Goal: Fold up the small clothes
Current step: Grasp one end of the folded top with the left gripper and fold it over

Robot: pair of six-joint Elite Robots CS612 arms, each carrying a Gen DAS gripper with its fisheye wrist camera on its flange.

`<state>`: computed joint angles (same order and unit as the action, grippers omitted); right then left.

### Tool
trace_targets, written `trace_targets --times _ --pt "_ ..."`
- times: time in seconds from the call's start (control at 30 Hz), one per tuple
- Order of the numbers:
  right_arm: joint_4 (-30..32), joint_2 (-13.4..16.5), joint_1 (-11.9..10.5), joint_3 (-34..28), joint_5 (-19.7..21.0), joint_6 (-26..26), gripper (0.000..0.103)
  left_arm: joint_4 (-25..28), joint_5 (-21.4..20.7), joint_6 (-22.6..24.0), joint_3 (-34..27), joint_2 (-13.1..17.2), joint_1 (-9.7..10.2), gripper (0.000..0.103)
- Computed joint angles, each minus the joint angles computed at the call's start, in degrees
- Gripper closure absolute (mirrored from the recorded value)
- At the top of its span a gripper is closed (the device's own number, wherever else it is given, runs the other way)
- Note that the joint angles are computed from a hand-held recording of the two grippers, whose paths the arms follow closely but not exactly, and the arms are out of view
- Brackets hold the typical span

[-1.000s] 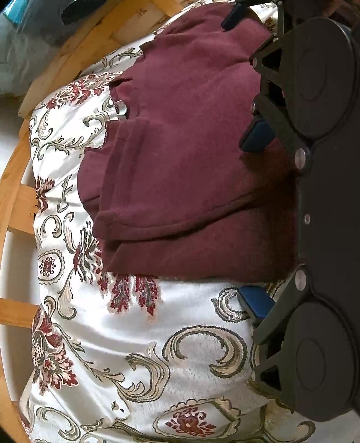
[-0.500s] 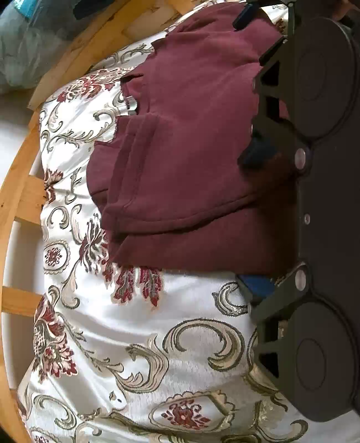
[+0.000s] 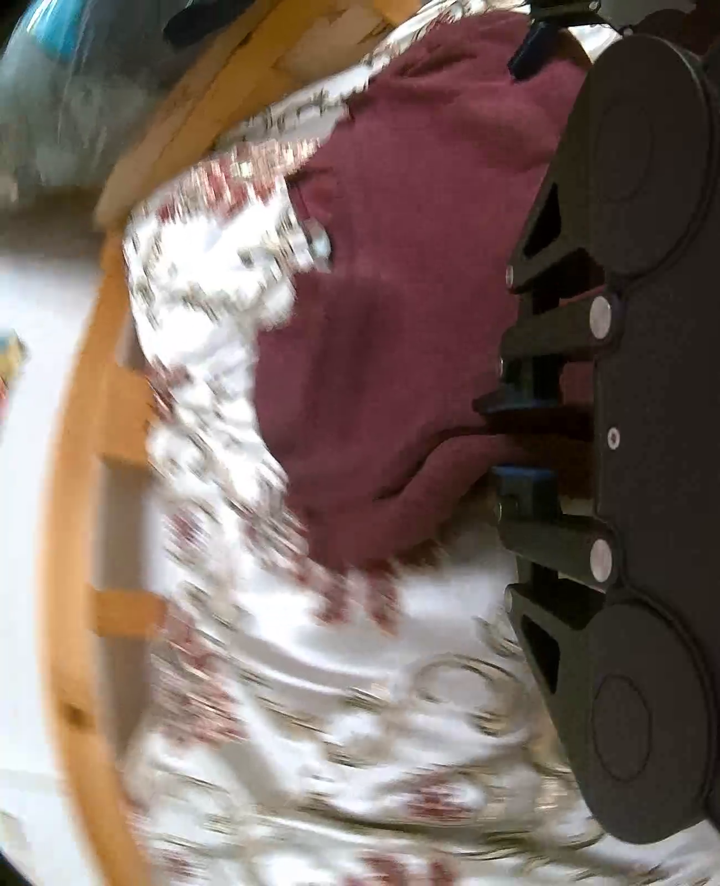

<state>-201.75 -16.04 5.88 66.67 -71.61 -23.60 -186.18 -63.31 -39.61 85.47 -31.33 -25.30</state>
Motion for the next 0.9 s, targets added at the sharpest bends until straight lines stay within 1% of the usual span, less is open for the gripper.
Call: trace_targets --times 0.07,0.13,0.2,0.33,0.4,0.43,0.57,0.63,0.77,0.83,0.9 --pt "-0.2 -0.4 -0.2 0.5 1.2 0.0 0.000 -0.8 1.1 3.9 -1.1 -0.1 -0.82 0.086" --pt "-0.8 -0.8 -0.8 1.3 3.4 -0.1 0.000 -1.2 1.9 7.3 -2.5 -0.1 -1.54 0.086" --pt "-1.9 -1.1 -1.2 2.0 4.4 -0.4 0.000 -1.7 1.7 11.1 -4.6 0.1 -2.11 0.087" --pt "-4.1 -1.9 -2.1 3.6 4.9 -0.9 0.000 -1.7 -1.2 18.7 -10.0 1.5 -3.14 0.087" --pt "-4.5 -2.3 -2.6 4.4 4.7 -0.8 0.000 0.3 -3.3 22.4 -13.7 2.8 -3.72 0.087" --pt "-4.5 -2.5 -2.9 4.8 4.7 -0.9 0.000 1.7 -4.6 23.5 -15.7 3.7 -3.96 0.087" --pt "-4.3 -3.1 -3.7 6.2 4.2 -1.1 0.000 5.9 -9.3 25.0 -22.8 7.4 -4.64 0.089" --pt "-3.9 -3.2 -4.0 6.6 3.9 -0.4 0.000 8.3 -10.0 25.9 -25.6 9.0 -5.01 0.089" --pt "-2.6 -3.5 -4.4 7.0 4.0 0.2 0.000 11.0 -10.6 26.6 -27.7 10.4 -5.40 0.089" --pt "-2.1 -3.6 -4.5 7.2 4.1 -0.2 0.000 11.3 -10.7 27.2 -27.5 10.3 -5.48 0.087" --pt "-1.9 -3.5 -4.5 7.2 4.0 -0.6 0.000 10.6 -12.6 27.1 -27.2 10.1 -5.25 0.084"
